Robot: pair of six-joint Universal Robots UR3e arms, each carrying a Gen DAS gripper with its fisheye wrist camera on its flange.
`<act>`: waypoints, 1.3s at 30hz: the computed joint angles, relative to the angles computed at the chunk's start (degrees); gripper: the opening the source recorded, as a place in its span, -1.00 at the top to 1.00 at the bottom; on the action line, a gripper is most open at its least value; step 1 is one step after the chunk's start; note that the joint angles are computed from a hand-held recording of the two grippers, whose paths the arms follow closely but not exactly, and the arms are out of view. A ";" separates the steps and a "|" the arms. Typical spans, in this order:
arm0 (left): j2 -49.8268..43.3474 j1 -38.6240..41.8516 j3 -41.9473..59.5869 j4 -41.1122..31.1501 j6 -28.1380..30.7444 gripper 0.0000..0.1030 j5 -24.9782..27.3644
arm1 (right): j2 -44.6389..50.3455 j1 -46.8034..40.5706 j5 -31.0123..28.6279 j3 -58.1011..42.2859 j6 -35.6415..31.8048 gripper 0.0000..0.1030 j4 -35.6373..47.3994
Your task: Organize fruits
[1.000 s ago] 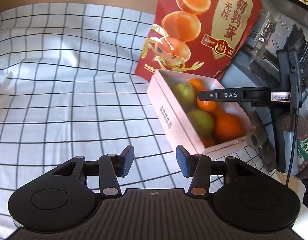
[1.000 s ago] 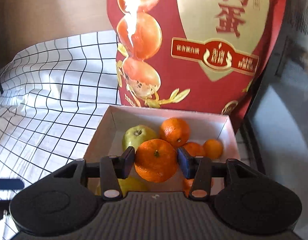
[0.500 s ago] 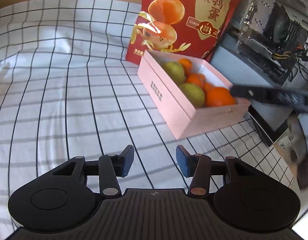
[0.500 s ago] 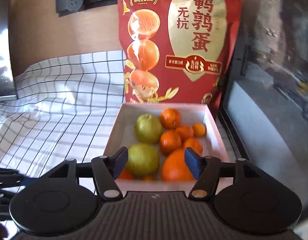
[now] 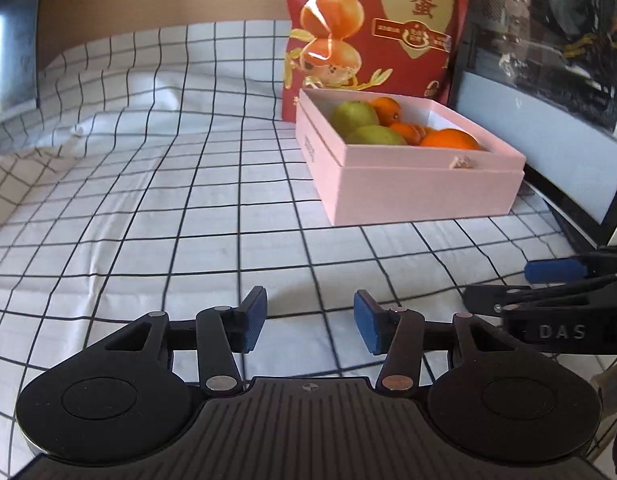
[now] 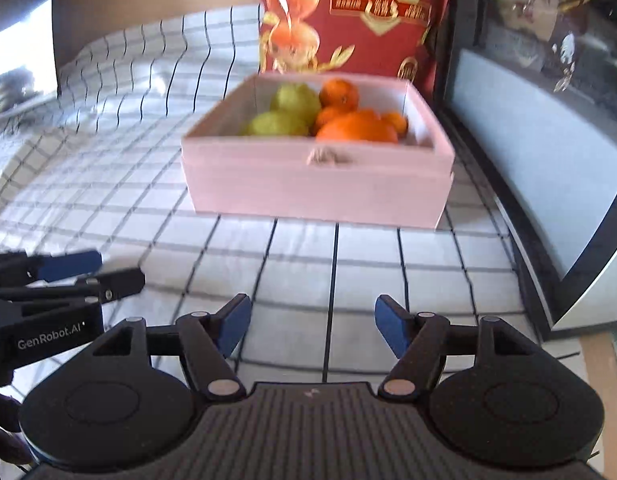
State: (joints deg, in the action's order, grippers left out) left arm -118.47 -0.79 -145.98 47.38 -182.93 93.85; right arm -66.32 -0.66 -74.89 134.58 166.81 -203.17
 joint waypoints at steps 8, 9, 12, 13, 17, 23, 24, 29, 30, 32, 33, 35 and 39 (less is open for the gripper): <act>-2.17 -5.47 3.47 -1.54 -3.07 -0.04 5.84 | 6.78 -2.71 3.68 0.21 -2.42 -0.75 -9.08; -2.44 -5.92 3.82 -1.57 -2.94 -0.04 6.46 | 6.94 -2.30 2.71 0.02 -1.94 -0.82 -9.23; -2.78 -6.08 3.70 -0.91 -3.99 -0.04 6.71 | 7.54 -2.42 1.23 0.67 -0.15 -0.87 -11.00; -2.95 -6.06 3.62 -0.54 -4.27 -0.04 6.77 | 7.78 -2.42 0.78 1.05 0.28 -0.87 -11.90; -3.22 -6.80 4.14 -0.84 -4.76 -0.04 7.95 | 8.45 -2.66 0.33 2.59 0.88 -0.87 -14.82; -3.23 -6.78 4.18 -0.86 -4.69 -0.04 8.03 | 8.52 -3.15 1.05 2.83 0.62 -0.89 -15.04; -3.21 -6.85 4.21 -0.92 -4.74 -0.04 8.06 | 8.46 -3.15 1.08 2.82 0.61 -0.89 -14.94; -3.21 -6.97 4.29 -1.02 -4.85 -0.04 8.20 | 8.36 -3.08 0.99 2.87 0.68 -0.90 -14.91; -3.21 -6.97 4.29 -1.02 -4.85 -0.04 8.20 | 8.34 -3.05 0.95 2.88 0.71 -0.90 -14.90; -3.23 -7.01 4.32 -1.04 -4.86 -0.04 8.25 | 8.30 -3.07 0.96 2.92 0.71 -0.90 -14.92; -3.23 -7.01 4.32 -1.04 -4.86 -0.04 8.25 | 8.31 -3.11 0.99 2.97 0.69 -0.90 -14.97; -3.21 -6.98 4.29 -1.01 -4.83 -0.04 8.20 | 8.27 -3.10 0.98 2.98 0.69 -0.90 -14.94; -3.21 -6.95 4.26 -0.98 -4.81 -0.04 8.17 | 8.24 -3.08 0.93 3.01 0.72 -0.90 -14.95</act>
State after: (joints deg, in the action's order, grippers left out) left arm -121.68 -7.74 -141.72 46.40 -187.74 102.02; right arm -58.08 -3.74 -73.96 137.59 167.53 -218.11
